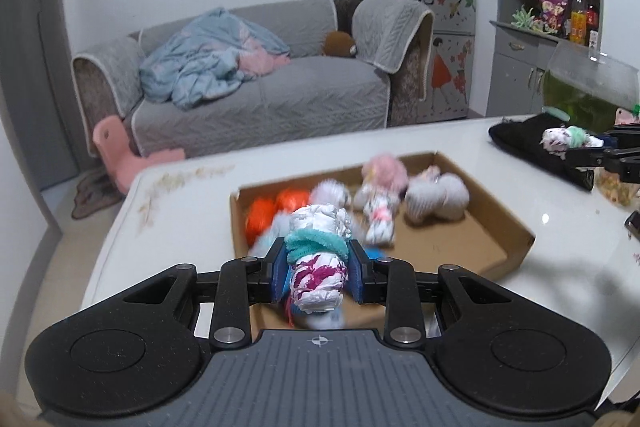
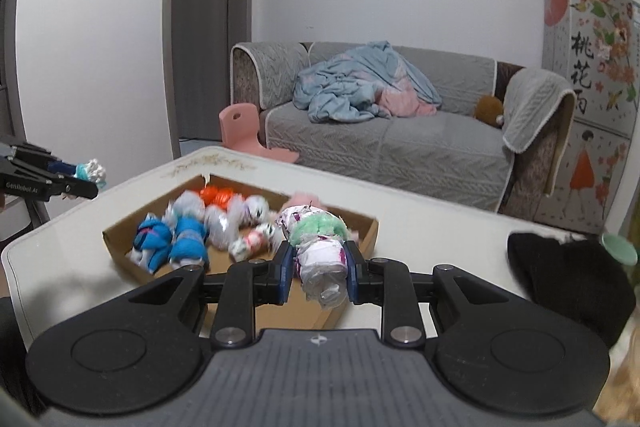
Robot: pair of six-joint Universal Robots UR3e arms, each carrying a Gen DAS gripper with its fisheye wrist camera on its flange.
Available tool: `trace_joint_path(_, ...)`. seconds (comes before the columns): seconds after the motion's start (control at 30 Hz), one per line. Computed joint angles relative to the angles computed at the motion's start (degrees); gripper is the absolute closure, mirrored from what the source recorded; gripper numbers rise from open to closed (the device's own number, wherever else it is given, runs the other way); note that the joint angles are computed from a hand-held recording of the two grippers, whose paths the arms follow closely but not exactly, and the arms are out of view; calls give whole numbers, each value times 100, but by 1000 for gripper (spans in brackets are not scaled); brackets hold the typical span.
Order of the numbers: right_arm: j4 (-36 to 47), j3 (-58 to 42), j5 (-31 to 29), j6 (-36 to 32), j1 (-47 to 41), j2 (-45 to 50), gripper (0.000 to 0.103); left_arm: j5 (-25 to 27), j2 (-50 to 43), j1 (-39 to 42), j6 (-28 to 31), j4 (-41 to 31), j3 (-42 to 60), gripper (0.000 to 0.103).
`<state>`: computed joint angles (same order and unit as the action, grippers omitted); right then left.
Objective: Organize objects
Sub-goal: 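Carry both tied bundles into the tray and lower them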
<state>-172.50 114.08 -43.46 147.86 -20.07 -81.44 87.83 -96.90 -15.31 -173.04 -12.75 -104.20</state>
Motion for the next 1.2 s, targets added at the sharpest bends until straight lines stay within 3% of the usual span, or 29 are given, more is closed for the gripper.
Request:
trace_joint_path(0.33, 974, -1759, -3, -43, 630, 996, 79, -661, -1995, -398, -405, -1308, 3192, 66)
trace_joint_path(0.53, 1474, -2584, -321, -75, 1030, 1655, 79, -823, -3142, -629, -657, -1712, 4427, 66)
trace_joint_path(0.87, 2164, -3306, -766, -271, 1363, 2428, 79, -767, -3951, -603, -603, -1787, 4512, 66)
trace_joint_path(1.2, 2849, -4071, -1104, -552, 1705, 3044, 79, 269, -4195, -818, -27, -1505, 4412, 66)
